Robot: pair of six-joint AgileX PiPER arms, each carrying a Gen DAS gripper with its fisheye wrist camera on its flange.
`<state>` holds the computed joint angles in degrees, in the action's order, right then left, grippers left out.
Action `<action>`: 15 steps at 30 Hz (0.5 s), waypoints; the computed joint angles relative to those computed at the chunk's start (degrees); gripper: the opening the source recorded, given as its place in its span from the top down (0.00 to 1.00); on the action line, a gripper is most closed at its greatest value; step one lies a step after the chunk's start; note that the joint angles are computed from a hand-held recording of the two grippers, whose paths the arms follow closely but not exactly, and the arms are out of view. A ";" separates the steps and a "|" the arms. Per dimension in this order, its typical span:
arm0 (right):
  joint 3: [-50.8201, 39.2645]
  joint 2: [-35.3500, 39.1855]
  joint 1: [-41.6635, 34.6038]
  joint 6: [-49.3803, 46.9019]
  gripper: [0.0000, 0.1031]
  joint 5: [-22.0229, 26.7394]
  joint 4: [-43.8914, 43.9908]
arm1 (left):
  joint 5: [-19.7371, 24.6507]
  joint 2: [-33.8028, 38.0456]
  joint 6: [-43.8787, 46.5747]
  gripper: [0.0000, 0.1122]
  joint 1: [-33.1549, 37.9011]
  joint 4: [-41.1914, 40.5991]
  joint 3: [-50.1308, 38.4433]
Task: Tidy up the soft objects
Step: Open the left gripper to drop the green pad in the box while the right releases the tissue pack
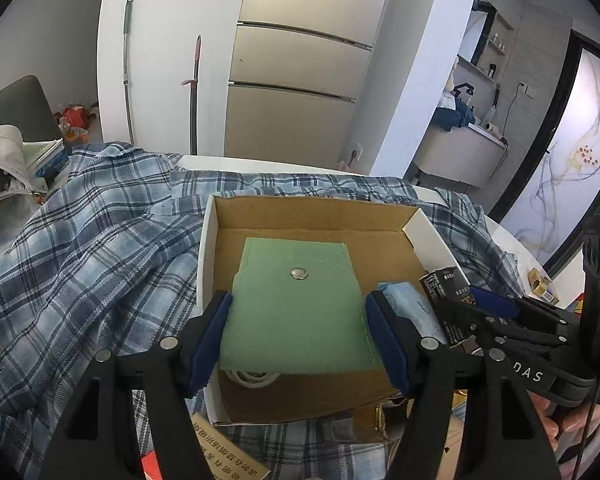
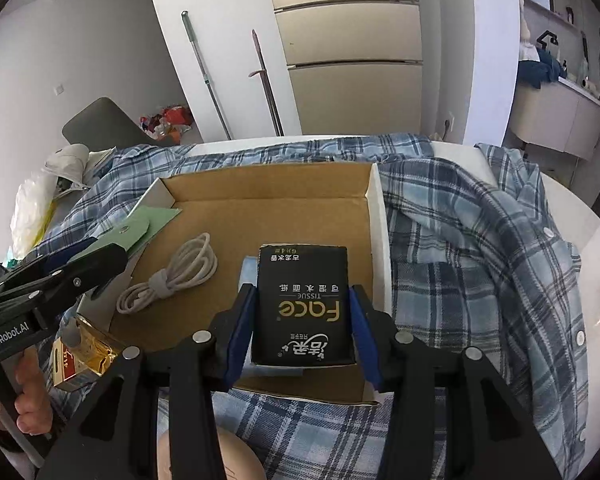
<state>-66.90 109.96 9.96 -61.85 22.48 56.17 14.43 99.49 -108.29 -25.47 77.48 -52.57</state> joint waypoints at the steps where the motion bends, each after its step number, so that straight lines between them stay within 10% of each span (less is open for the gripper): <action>1: -0.06 0.09 0.01 0.31 0.47 -0.12 -0.25 | 0.52 -0.01 -0.82 0.37 -0.35 0.91 0.00; 15: 5.27 -7.62 -0.24 -4.20 0.37 -3.03 6.98 | 16.12 -10.27 -11.11 0.22 -11.34 12.40 5.20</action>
<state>-61.63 102.34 9.73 -66.05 19.45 63.15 30.55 89.22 -119.40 -36.82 89.88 -47.37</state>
